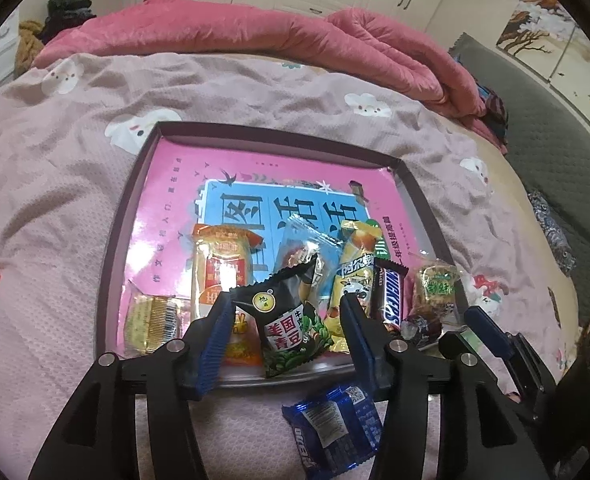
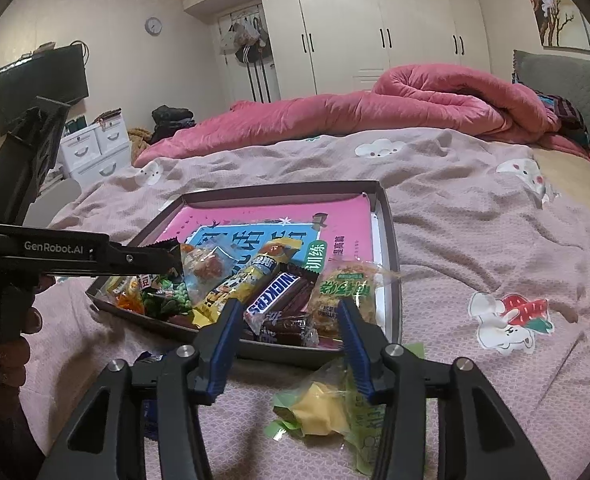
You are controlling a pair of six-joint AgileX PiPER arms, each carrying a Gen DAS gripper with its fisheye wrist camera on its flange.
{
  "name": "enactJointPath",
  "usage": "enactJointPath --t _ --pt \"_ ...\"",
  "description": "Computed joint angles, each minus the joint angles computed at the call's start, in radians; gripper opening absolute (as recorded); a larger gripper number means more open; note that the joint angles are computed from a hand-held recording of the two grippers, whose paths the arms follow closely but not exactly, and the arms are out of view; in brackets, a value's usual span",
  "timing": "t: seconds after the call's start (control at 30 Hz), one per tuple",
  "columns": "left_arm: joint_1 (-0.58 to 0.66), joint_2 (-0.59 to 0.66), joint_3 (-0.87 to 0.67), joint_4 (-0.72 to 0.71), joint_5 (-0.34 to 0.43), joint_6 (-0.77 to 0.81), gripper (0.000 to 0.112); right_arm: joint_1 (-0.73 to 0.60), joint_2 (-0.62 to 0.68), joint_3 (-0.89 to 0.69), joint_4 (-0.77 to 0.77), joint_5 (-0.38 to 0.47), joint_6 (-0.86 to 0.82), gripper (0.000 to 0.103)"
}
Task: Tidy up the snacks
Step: 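Pull both open tools back toward the blue biscuit packet and clear green bag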
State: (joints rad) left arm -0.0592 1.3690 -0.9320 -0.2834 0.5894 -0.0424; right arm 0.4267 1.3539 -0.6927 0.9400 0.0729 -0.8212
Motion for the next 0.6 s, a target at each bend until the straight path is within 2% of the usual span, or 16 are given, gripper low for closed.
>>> enactJointPath --t 0.2,0.37,0.6 --pt "-0.004 -0.028 -0.007 0.016 0.018 -0.018 0.063 -0.023 -0.013 0.000 0.023 0.024 -0.016 0.054" --pt "-0.010 -0.055 -0.007 0.035 0.032 -0.035 0.067 -0.027 -0.033 0.006 -0.088 0.035 0.093 0.056" --pt "-0.026 -0.089 -0.003 0.061 0.042 -0.054 0.074 -0.012 -0.063 0.016 -0.320 0.027 0.314 0.059"
